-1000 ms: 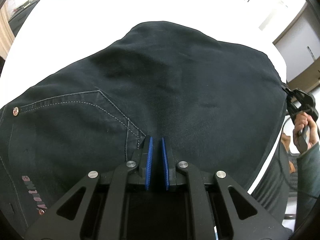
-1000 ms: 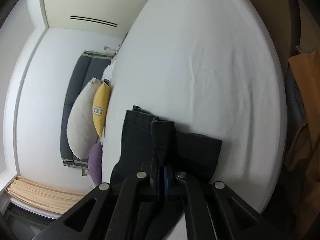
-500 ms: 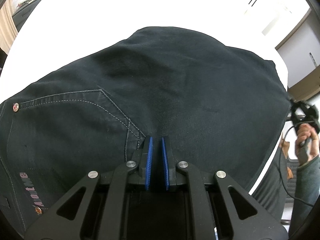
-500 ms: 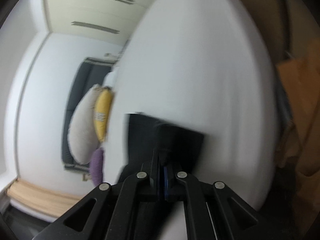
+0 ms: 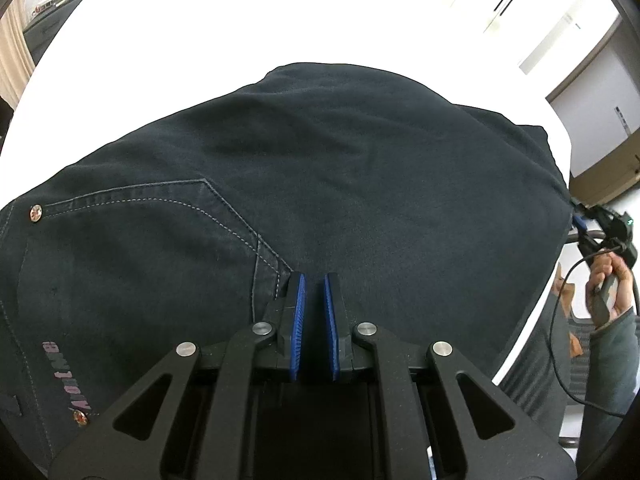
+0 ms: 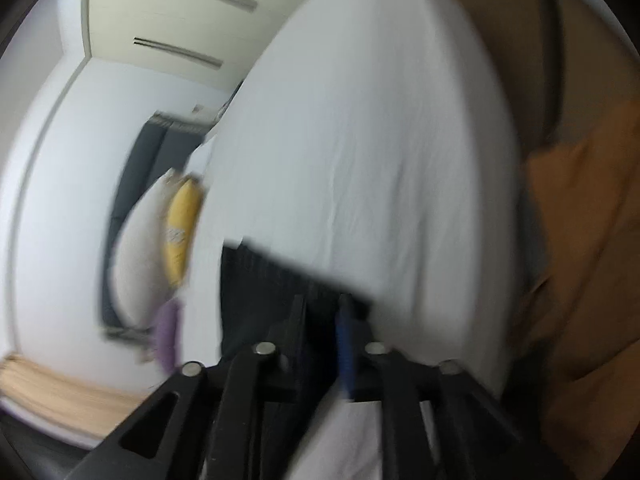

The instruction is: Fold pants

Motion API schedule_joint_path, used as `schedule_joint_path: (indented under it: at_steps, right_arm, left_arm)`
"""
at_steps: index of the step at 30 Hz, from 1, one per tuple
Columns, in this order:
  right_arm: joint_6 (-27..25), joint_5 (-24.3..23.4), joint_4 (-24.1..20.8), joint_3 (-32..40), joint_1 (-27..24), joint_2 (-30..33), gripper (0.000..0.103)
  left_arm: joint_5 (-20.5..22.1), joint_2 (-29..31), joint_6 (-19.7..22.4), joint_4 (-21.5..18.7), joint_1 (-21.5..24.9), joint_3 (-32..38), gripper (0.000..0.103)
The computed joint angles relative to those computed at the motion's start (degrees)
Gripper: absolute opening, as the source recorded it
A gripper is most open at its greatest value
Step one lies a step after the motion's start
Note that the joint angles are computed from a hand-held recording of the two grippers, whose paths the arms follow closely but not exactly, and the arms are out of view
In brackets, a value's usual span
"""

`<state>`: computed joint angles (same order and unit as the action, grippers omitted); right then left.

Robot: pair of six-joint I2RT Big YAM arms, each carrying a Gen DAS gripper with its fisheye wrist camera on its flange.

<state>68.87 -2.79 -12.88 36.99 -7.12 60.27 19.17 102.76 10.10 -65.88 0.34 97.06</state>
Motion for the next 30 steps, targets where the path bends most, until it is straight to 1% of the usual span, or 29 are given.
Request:
schedule_joint_path:
  at_steps: [1, 2, 3, 4, 5, 6, 7, 8, 9, 10, 11, 12, 13, 14, 15, 16, 17, 18, 19, 20, 21, 22, 23, 24, 25, 26, 27, 28, 30]
  right_arm:
    - [1.0, 5.8, -4.5, 1.2, 0.6, -1.6, 0.051]
    - [1.2, 7.5, -6.1, 1.9, 0.8, -2.7, 0.051]
    - [-1.0, 6.9, -5.3, 2.5, 0.7, -3.5, 0.051]
    - [-4.4, 5.0, -4.9, 4.6, 1.5, -2.8, 0.051]
    - [-6.9, 2.5, -4.9, 6.5, 2.3, -1.5, 0.051]
    - [-10.8, -2.7, -4.6, 9.5, 3.7, 0.9, 0.051]
    - [-14.0, -6.9, -4.9, 12.4, 5.3, 3.6, 0.050]
    - [-17.9, -11.3, -6.6, 16.6, 7.5, 7.4, 0.050]
    - [-21.4, -14.2, -8.4, 20.7, 9.8, 11.2, 0.050]
    - [-23.5, -15.7, -9.7, 23.6, 11.4, 13.9, 0.050]
    - [-25.4, -19.0, -11.4, 27.6, 12.7, 18.2, 0.050]
    - [-26.1, -22.7, -13.1, 30.8, 13.2, 21.8, 0.050]
    - [-26.8, -25.0, -15.2, 33.7, 13.6, 25.2, 0.049]
    - [-27.7, -26.1, -17.4, 36.4, 13.9, 28.3, 0.049]
    - [-28.8, -26.4, -19.7, 39.0, 13.9, 31.5, 0.049]
    - [-29.3, -25.0, -21.6, 41.0, 13.6, 34.0, 0.047]
    - [-29.7, -21.9, -23.4, 42.4, 13.2, 35.8, 0.045]
    - [-28.6, -19.5, -22.8, 42.6, 12.0, 37.0, 0.023]
    - [-26.4, -18.1, -21.0, 41.7, 10.7, 37.4, 0.000]
    - [-23.8, -16.9, -18.6, 40.4, 9.1, 37.3, 0.000]
    - [-20.4, -14.9, -14.9, 38.7, 7.6, 36.8, 0.000]
    - [-19.0, -11.5, -14.2, 38.0, 7.1, 35.9, 0.000]
    - [-19.0, -7.9, -15.8, 38.2, 7.0, 34.9, 0.000]
    - [-19.2, -6.1, -17.1, 38.8, 7.2, 34.2, 0.007]
    - [-20.0, -6.7, -17.4, 39.3, 7.9, 33.4, 0.013]
    - [-20.6, -8.6, -17.1, 39.9, 8.7, 33.0, 0.014]
    - [-21.6, -13.0, -15.9, 40.4, 10.2, 32.9, 0.015]
    - [-23.2, -17.9, -15.6, 41.8, 12.4, 33.7, 0.016]
    - [-27.8, -23.6, -16.7, 45.3, 17.2, 36.2, 0.016]
  left_arm:
    - [-0.1, 0.2, 0.5, 0.0, 0.1, 0.3, 0.010]
    - [-0.2, 0.3, 0.6, 0.4, 0.1, 0.2, 0.010]
    - [-0.1, 0.2, 0.6, 0.8, 0.0, -0.2, 0.010]
    - [0.2, 0.2, 0.3, 1.5, 0.1, -0.6, 0.010]
    - [0.3, 0.2, -0.3, 2.1, -0.1, -0.9, 0.010]
    - [0.6, 0.1, -0.5, 2.6, 0.0, -1.2, 0.010]
    - [0.8, 0.2, -0.9, 2.9, 0.0, -1.3, 0.010]
    - [0.9, -0.2, -0.8, 3.2, 0.1, -1.9, 0.010]
    - [0.9, -0.2, -0.8, 3.1, 0.1, -1.9, 0.010]
    - [1.0, -0.2, -0.8, 3.0, 0.1, -1.9, 0.010]
    - [1.3, -0.2, -0.7, 2.7, 0.2, -1.9, 0.010]
    - [1.7, -0.3, -0.8, 2.4, 0.4, -1.9, 0.010]
    - [2.2, -0.3, -0.9, 2.1, 0.6, -1.7, 0.010]
    - [2.8, -0.3, -0.6, 1.7, 1.0, -1.5, 0.010]
    - [3.4, -0.1, -0.5, 1.7, 1.2, -1.4, 0.010]
    - [4.2, 0.0, -0.1, 1.8, 1.5, -1.6, 0.010]
    - [5.0, 0.1, 0.1, 1.9, 1.8, -1.6, 0.010]
    - [5.8, 0.2, 0.3, 1.9, 2.1, -1.6, 0.010]
    - [6.3, 0.3, 0.4, 1.9, 2.4, -1.6, 0.010]
    - [6.8, 0.3, 0.5, 2.0, 2.5, -1.7, 0.010]
    - [6.9, 0.2, 0.7, 2.2, 2.6, -1.8, 0.010]
    - [7.0, 0.1, 0.9, 2.5, 2.6, -2.0, 0.010]
    - [6.9, -0.1, 1.0, 2.8, 2.6, -2.2, 0.010]
    - [6.9, -0.4, 1.7, 3.0, 3.1, -2.6, 0.010]
    - [6.7, -0.6, 1.8, 3.6, 3.1, -3.0, 0.010]
    - [6.7, -0.9, 1.9, 4.4, 3.0, -3.7, 0.010]
    - [6.7, -1.1, 1.7, 5.1, 3.0, -4.3, 0.010]
    - [6.7, -1.3, 1.3, 5.7, 3.0, -4.7, 0.010]
    - [6.5, -1.4, 0.4, 5.9, 3.0, -4.9, 0.010]
